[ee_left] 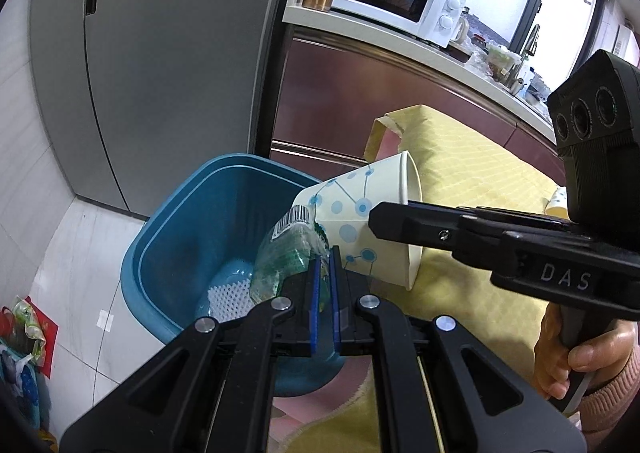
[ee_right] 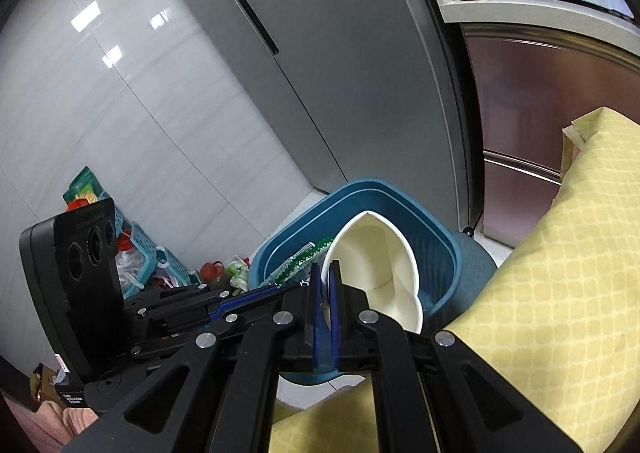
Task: Collect trash
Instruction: 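Carry the bottle and white cup over the teal bin and release both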
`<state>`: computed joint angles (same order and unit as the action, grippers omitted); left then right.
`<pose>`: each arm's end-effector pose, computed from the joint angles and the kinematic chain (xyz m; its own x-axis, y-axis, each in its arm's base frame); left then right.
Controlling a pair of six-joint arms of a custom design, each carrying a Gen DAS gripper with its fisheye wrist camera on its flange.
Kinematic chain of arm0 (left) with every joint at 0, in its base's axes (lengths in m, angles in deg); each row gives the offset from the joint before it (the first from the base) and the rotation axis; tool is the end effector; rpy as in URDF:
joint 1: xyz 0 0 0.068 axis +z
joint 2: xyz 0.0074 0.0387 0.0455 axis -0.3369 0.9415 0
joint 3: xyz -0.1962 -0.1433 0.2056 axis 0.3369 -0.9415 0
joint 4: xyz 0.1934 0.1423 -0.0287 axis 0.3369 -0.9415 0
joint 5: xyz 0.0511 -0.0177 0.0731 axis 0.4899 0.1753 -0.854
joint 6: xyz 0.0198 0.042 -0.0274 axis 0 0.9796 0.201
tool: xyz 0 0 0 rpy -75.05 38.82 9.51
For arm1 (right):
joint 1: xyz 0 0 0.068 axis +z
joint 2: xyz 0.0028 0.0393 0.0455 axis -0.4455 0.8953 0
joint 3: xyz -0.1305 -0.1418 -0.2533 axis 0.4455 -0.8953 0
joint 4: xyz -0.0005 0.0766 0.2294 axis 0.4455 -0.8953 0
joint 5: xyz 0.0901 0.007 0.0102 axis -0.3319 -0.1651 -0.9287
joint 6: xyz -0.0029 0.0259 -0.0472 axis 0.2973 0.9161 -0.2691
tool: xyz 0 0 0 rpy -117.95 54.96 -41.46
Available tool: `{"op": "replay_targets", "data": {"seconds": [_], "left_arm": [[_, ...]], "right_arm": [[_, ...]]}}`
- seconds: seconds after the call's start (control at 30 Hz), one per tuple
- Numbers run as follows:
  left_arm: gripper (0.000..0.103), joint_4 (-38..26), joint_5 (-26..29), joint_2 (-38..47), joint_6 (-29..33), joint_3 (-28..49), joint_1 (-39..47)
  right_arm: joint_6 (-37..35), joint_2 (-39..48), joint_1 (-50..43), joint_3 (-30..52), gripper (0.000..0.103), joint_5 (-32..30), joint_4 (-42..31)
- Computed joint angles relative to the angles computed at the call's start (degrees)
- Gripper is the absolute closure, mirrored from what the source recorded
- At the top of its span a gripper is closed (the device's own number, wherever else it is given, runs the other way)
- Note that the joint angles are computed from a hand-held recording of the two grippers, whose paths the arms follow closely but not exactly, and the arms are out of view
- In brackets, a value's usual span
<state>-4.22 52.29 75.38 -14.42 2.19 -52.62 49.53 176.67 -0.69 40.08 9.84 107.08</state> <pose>0.2354 -0.1414 0.0843 -0.7097 -0.2054 -0.6739 -0.0435 0.9675 -0.2490 0.3364 0.1843 0.1062 -0.7302 -0.3136 -0.6070 -0.6438 0.6132 0.4577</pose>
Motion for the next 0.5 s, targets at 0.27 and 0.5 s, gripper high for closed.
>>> {"op": "replay_targets", "data": {"seconds": [0.27, 0.5], "left_arm": [[0.098, 1.99, 2.43, 3.39, -0.15, 0.49, 2.69], [0.097, 1.79, 3.36, 5.64, -0.32, 1.91, 3.97]], "right_arm": [[-0.33, 2.31, 1.99, 3.58, 0.100, 2.66, -3.36], [1.08, 3.05, 3.74, 5.17, 0.096, 6.02, -4.75]]}}
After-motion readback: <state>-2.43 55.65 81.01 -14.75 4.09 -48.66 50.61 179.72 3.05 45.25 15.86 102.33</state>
